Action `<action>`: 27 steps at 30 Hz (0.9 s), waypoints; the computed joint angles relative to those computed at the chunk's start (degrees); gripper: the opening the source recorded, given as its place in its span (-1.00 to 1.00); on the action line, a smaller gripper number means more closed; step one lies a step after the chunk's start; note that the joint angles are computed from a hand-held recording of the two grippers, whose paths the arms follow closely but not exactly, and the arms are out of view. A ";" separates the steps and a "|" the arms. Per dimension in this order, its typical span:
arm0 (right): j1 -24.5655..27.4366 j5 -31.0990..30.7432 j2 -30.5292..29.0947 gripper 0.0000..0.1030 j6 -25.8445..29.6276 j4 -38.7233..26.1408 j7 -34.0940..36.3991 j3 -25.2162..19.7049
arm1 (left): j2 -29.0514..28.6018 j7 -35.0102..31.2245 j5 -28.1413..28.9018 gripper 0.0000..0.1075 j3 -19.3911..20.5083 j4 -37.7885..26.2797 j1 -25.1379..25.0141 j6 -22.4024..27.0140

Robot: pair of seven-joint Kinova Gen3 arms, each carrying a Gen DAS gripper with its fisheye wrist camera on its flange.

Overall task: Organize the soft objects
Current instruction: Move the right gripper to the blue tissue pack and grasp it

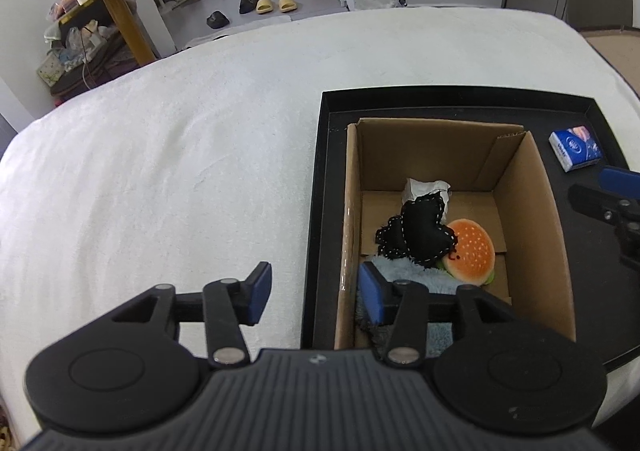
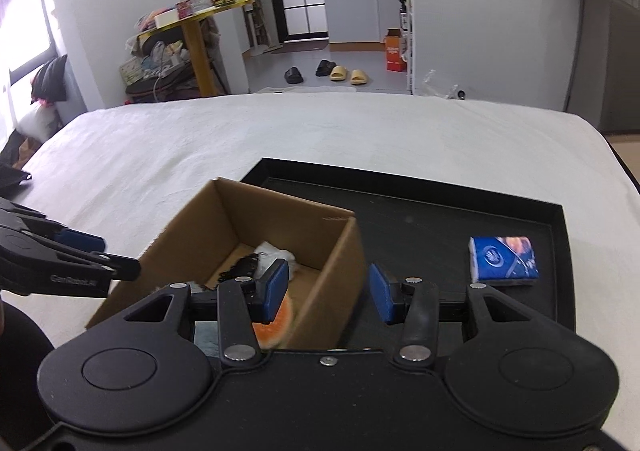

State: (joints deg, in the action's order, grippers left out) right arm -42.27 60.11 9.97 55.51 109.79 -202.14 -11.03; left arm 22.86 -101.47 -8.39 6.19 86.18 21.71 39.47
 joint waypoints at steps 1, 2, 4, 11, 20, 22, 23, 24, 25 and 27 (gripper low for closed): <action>-0.09 0.22 -0.22 -0.07 0.05 0.67 -0.85 0.02 | -0.06 0.97 -1.02 -0.10 -0.66 0.24 0.92 -0.37; -0.15 0.46 -0.38 -0.04 0.11 1.33 -1.68 -0.02 | -0.22 2.12 -2.18 -0.09 -1.34 0.71 1.85 -1.02; -0.27 1.25 -0.66 0.06 0.36 2.79 -3.76 -0.16 | -0.49 3.75 -3.96 -0.07 -2.01 1.37 2.99 -1.94; 0.24 4.20 -0.91 0.28 0.91 7.28 -10.73 -0.61 | 0.07 8.64 -9.06 0.01 -3.34 0.97 5.83 -1.31; 1.43 7.12 -0.25 0.39 1.31 12.17 -20.26 -0.78 | 1.71 15.84 -18.08 0.03 -5.27 0.22 11.01 0.80; 2.10 7.65 0.07 0.39 0.56 12.69 -20.49 -0.56 | 2.03 17.27 -19.75 0.04 -5.61 0.09 11.96 1.10; 2.29 7.98 0.37 0.40 0.41 12.85 -20.77 -0.46 | 2.17 18.06 -20.60 0.05 -5.79 0.08 12.50 1.22; 2.52 8.43 0.64 0.40 0.16 13.05 -21.17 -0.30 | 2.35 18.85 -21.55 0.05 -6.01 0.09 13.04 1.27; 2.78 8.82 1.03 0.43 -0.04 13.22 -21.63 -0.09 | 2.56 19.78 -22.63 0.06 -6.31 0.18 13.70 1.30; 3.21 8.69 2.05 0.45 0.23 12.99 -22.23 0.38 | 2.95 21.30 -24.82 0.07 -6.77 0.36 14.89 1.35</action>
